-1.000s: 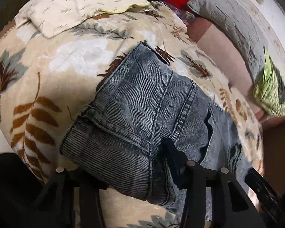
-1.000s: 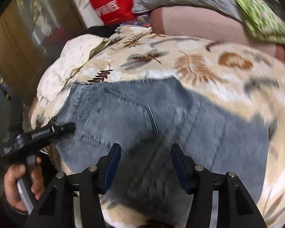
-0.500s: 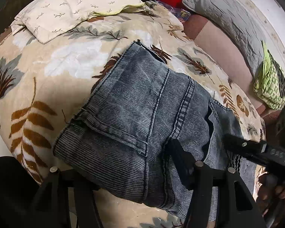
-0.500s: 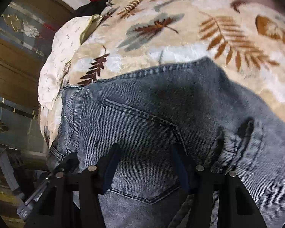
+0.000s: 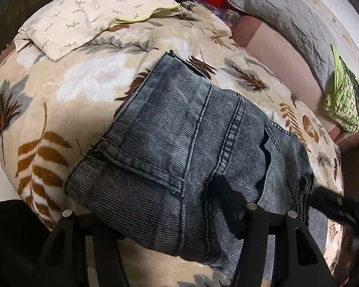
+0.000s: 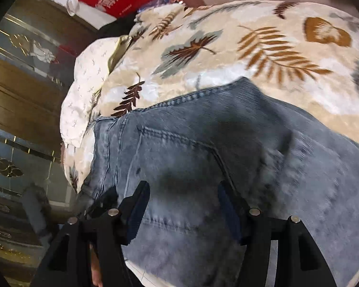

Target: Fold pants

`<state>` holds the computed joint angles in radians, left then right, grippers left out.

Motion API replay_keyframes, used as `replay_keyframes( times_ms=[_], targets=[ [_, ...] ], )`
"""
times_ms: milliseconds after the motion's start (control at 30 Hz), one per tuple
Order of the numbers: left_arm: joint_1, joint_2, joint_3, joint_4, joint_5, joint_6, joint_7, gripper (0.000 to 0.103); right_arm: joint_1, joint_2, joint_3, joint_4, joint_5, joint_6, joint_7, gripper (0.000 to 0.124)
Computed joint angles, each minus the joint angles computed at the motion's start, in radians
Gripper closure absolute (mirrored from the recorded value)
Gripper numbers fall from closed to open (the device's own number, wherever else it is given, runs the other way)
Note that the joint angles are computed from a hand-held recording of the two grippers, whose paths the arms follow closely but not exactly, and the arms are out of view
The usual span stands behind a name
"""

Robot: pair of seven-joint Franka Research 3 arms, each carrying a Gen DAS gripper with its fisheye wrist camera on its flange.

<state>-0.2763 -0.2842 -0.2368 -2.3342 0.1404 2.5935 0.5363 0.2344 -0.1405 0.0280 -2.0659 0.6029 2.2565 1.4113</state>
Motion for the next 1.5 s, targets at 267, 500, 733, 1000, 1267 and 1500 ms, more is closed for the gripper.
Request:
replay_keyframes(
  times_ms=[267,500,733,1000,1267,1500],
  targets=[
    [0.007,0.011,-0.014,0.027,0.041,-0.044,-0.022,0.045,-0.019,-0.063,-0.024,-0.106,0.055,-0.040,-0.048,0.054],
    [0.017,-0.003,-0.024,0.048,0.095,-0.089,-0.047,0.077,-0.023,-0.143,-0.044,-0.163,0.143,0.009,-0.101,0.055],
    [0.004,-0.002,0.003,0.045,0.040,-0.073,-0.019,0.078,-0.060,-0.297,-0.117,-0.337,0.249,0.092,-0.112,0.055],
    [0.021,-0.012,-0.013,0.066,0.030,-0.062,-0.019,0.082,-0.077,-0.371,-0.156,-0.423,0.322,0.124,-0.177,0.055],
    [0.017,0.084,-0.134,0.309,0.378,-0.150,-0.083,0.087,-0.109,-0.464,-0.190,-0.494,0.376,0.207,-0.186,0.055],
    [-0.157,0.319,-0.219,0.598,0.671,-0.237,0.019,0.087,-0.169,-0.583,-0.248,-0.581,0.397,0.265,-0.165,0.055]
  ],
)
